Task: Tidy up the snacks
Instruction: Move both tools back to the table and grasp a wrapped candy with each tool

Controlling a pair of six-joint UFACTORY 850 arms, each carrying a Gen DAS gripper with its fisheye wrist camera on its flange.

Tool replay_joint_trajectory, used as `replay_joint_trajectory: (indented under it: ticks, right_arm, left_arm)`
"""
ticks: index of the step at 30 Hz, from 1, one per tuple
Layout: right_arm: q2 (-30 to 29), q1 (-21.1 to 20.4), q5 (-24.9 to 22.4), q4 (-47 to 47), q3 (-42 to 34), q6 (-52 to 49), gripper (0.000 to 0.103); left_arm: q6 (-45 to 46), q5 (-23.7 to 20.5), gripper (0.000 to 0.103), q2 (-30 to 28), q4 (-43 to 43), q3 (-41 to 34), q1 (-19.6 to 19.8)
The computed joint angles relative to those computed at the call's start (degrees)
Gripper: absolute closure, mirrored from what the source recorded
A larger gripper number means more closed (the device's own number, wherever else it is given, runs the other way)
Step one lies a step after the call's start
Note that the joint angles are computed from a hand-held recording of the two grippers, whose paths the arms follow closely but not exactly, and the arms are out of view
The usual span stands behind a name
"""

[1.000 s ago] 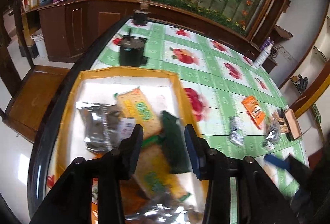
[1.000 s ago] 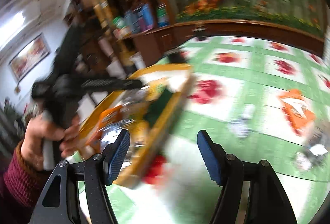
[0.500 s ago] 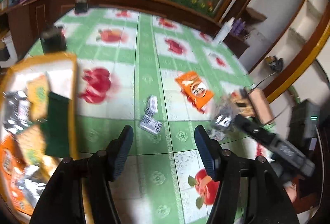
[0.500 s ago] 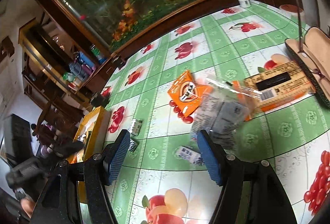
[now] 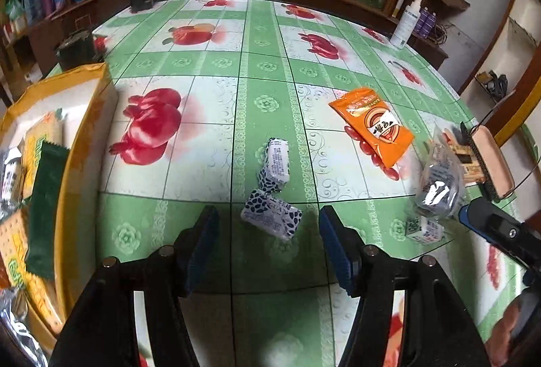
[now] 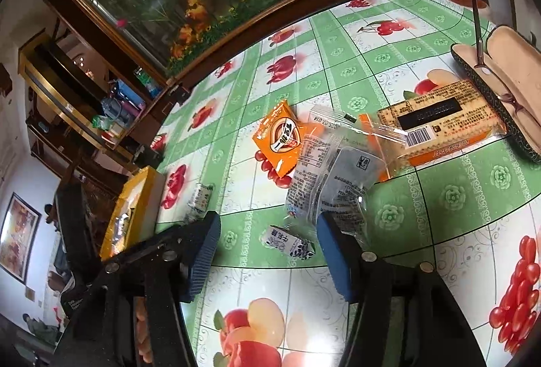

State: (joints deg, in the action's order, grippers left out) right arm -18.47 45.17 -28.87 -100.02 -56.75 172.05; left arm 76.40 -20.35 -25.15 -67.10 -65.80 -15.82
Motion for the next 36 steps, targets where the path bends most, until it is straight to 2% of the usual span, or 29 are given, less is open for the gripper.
replay_joint_trajectory:
  ticks: [3, 4, 6, 11, 14, 17, 20, 21, 22, 23, 28, 36]
  right_arm:
    - [-0.57, 0.13, -0.27, 3.54, -0.88, -4.48, 0.044]
    - [-0.75, 0.14, -0.21, 4.45, -1.17, -6.01, 0.045]
    - [-1.04, 0.23, 0.18, 5.32, -1.63, -8.31, 0.051]
    - [-2.24, 0.72, 0.84, 9.56, -3.18, -18.06, 0.061]
    - [-4.05, 1.30, -1.84, 19.82, -5.45, -30.83, 0.061]
    - [-4.59, 0.75, -0.08, 18.72, -5.62, -30.83, 0.061]
    - [-6.61, 1.08, -1.79, 25.05, -8.27, -40.09, 0.061]
    - [-7.11, 1.21, -2.21, 26.18, -8.89, -41.90, 0.063]
    - [-7.43, 1.27, -2.33, 27.01, -9.28, -43.32, 0.077]
    - [-7.91, 1.31, -2.48, 28.45, -9.86, -45.32, 0.084]
    - [-8.26, 1.74, -3.54, 29.45, -10.32, -46.09, 0.086]
    - [-7.66, 2.02, -2.21, 25.60, -9.75, -42.34, 0.088]
  left_arm:
    - [7.31, 1.89, 0.046, 0.29, -5.70, 0.99, -0.40]
    - [9.95, 2.94, 0.057, 0.72, -7.54, 1.66, -0.66]
    - [12.80, 3.36, 0.066, 1.12, -9.31, 2.30, -0.76]
    - [16.94, 1.86, 0.066, 1.39, -11.52, 2.97, 0.09]
    - [18.66, 1.85, 0.066, 1.57, -12.77, 3.38, 0.21]
    - [19.29, 1.66, 0.066, 1.54, -13.31, 3.42, 0.33]
    - [19.87, 2.03, 0.066, 1.76, -13.63, 3.67, 0.20]
    - [19.97, 2.16, 0.066, 1.83, -13.74, 3.73, 0.16]
    - [20.07, 2.29, 0.066, 1.99, -13.80, 3.87, 0.09]
    - [20.36, 2.35, 0.066, 2.17, -14.08, 4.09, 0.07]
    - [19.82, 1.84, 0.066, 2.17, -13.94, 4.11, 0.20]
    - [18.21, 0.58, 0.068, 2.04, -13.33, 3.92, 0.80]
